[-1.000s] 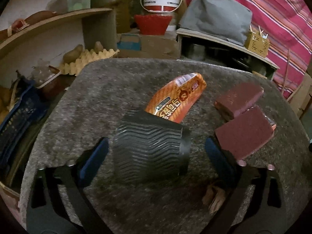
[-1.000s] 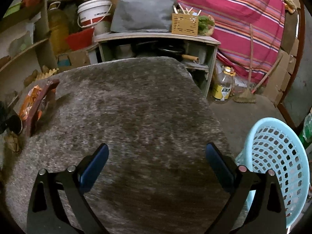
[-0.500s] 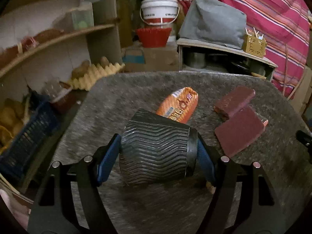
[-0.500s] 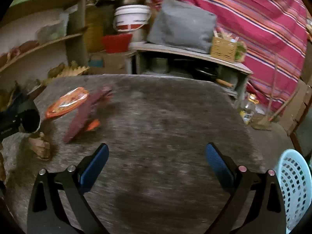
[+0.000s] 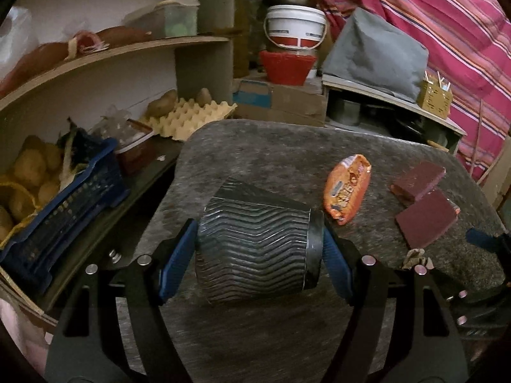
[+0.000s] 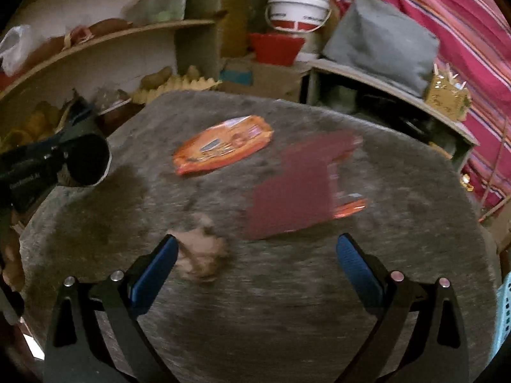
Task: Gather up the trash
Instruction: 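Grasp the crumpled brown paper with the right gripper while left holds the cylinder, then carry the cylinder and brown paper over the blue basket and open both grippers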
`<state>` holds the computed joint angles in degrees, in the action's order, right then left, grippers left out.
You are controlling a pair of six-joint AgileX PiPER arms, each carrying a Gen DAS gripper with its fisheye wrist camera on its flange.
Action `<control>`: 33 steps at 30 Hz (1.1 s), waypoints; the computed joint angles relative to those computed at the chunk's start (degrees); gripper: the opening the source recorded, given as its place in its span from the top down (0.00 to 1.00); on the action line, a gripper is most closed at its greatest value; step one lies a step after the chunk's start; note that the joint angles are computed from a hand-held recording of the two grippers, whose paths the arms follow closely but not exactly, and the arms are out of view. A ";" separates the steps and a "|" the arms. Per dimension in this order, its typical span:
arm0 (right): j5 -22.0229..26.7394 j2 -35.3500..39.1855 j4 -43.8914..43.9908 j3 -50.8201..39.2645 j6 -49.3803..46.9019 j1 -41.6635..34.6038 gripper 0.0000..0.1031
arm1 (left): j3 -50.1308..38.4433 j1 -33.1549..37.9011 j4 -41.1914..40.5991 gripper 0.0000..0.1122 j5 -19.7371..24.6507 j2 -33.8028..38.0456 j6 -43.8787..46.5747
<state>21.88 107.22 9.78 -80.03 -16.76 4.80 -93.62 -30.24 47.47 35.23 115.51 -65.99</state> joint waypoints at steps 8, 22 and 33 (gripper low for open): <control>3.40 3.56 3.01 -3.19 -2.31 1.37 0.34 | 6.17 1.84 1.81 0.35 -2.85 -3.77 -4.31; 6.25 3.13 7.39 -4.00 -9.18 0.89 0.61 | 3.67 -0.14 2.89 0.35 0.10 -2.85 -6.13; 5.11 6.35 4.40 -5.51 -4.77 4.51 0.56 | 11.33 2.18 6.69 0.35 0.09 -7.31 -10.10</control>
